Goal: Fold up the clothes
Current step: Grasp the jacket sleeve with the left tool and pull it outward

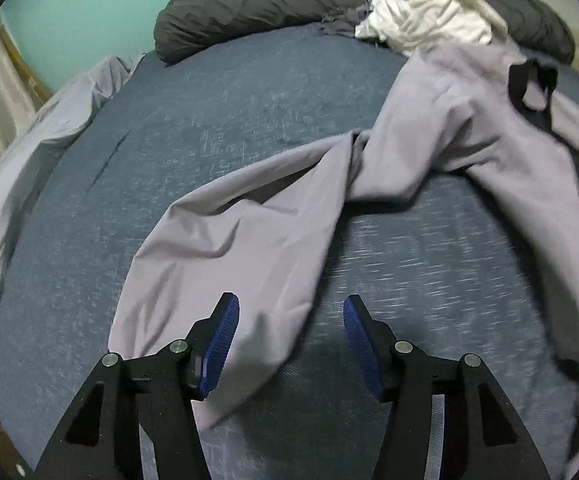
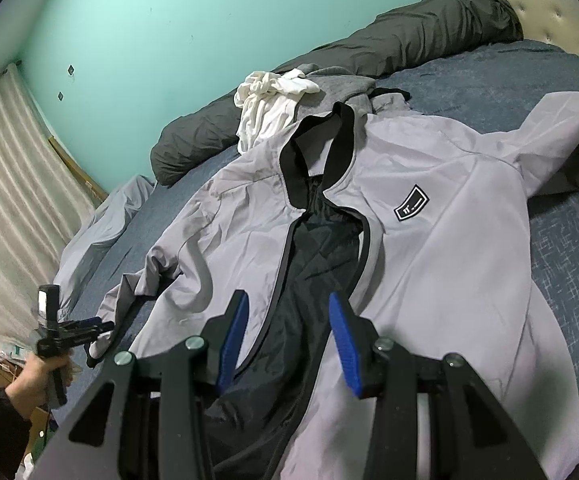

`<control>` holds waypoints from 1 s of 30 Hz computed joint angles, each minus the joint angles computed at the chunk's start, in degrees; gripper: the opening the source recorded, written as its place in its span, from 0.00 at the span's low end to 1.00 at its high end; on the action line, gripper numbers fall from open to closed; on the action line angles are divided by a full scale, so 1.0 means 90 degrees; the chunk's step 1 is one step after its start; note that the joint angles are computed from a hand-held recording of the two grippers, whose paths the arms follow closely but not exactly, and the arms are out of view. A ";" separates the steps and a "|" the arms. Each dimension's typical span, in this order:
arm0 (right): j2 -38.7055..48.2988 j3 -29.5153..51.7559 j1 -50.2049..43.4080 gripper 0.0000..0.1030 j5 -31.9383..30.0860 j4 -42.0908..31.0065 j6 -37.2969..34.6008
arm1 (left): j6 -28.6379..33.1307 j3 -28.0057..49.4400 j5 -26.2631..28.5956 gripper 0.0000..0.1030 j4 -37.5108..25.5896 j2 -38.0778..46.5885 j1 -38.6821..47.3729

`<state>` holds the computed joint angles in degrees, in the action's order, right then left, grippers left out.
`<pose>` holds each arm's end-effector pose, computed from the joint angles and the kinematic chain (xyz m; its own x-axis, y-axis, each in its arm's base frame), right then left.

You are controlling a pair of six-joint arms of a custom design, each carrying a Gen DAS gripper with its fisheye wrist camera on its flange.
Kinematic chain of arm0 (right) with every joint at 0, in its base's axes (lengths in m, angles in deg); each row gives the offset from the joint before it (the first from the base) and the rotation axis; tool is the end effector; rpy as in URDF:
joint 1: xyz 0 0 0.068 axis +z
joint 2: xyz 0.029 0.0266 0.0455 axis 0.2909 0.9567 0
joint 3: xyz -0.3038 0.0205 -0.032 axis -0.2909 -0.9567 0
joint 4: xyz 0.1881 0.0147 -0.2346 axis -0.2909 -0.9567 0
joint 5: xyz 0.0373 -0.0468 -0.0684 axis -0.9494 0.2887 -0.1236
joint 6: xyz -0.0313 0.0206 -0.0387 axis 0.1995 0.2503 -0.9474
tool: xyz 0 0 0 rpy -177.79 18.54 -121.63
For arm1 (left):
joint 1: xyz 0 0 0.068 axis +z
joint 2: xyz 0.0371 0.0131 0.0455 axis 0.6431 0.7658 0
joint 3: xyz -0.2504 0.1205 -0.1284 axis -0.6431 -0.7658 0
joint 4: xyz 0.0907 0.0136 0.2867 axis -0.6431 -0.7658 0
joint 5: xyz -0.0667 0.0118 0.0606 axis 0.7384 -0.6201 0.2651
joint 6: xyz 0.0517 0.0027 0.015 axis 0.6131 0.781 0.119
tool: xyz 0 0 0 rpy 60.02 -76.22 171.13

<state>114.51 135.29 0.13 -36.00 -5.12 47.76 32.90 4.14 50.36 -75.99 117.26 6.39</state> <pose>0.3896 -0.0877 0.1519 -0.7382 -0.0517 -0.6726 -0.4999 0.7113 0.4941 0.2440 -0.1394 0.1399 -0.8275 -0.2645 -0.4952 -0.4182 0.8789 0.2295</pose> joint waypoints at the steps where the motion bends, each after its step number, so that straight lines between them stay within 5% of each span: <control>1: 0.0010 0.0007 -0.0002 0.41 -0.0002 -0.0007 -0.0004 | 0.0076 -0.0032 0.0030 0.56 0.0071 0.0052 0.0101; 2: 0.0024 0.0014 0.0002 0.41 0.0007 -0.0018 -0.0006 | 0.0136 -0.0094 0.0067 0.48 0.0154 0.0058 0.0193; 3: 0.0038 0.0022 0.0008 0.41 0.0018 -0.0028 -0.0007 | 0.0201 -0.0200 0.0145 0.25 0.0252 0.0015 0.0302; 5: 0.0070 0.0068 0.0027 0.41 0.0020 -0.0084 -0.0033 | 0.0335 -0.0328 0.0227 0.02 0.0337 -0.0063 0.0447; 19: 0.0077 0.0064 0.0022 0.41 -0.0053 0.0001 0.0109 | 0.0485 -0.0226 -0.0637 0.01 -0.2011 -0.3352 0.0984; 30: 0.0223 0.0243 -0.0025 0.41 -0.0075 -0.0146 0.0022 | 0.0507 -0.0004 -0.1022 0.01 -0.2452 -0.2801 0.0894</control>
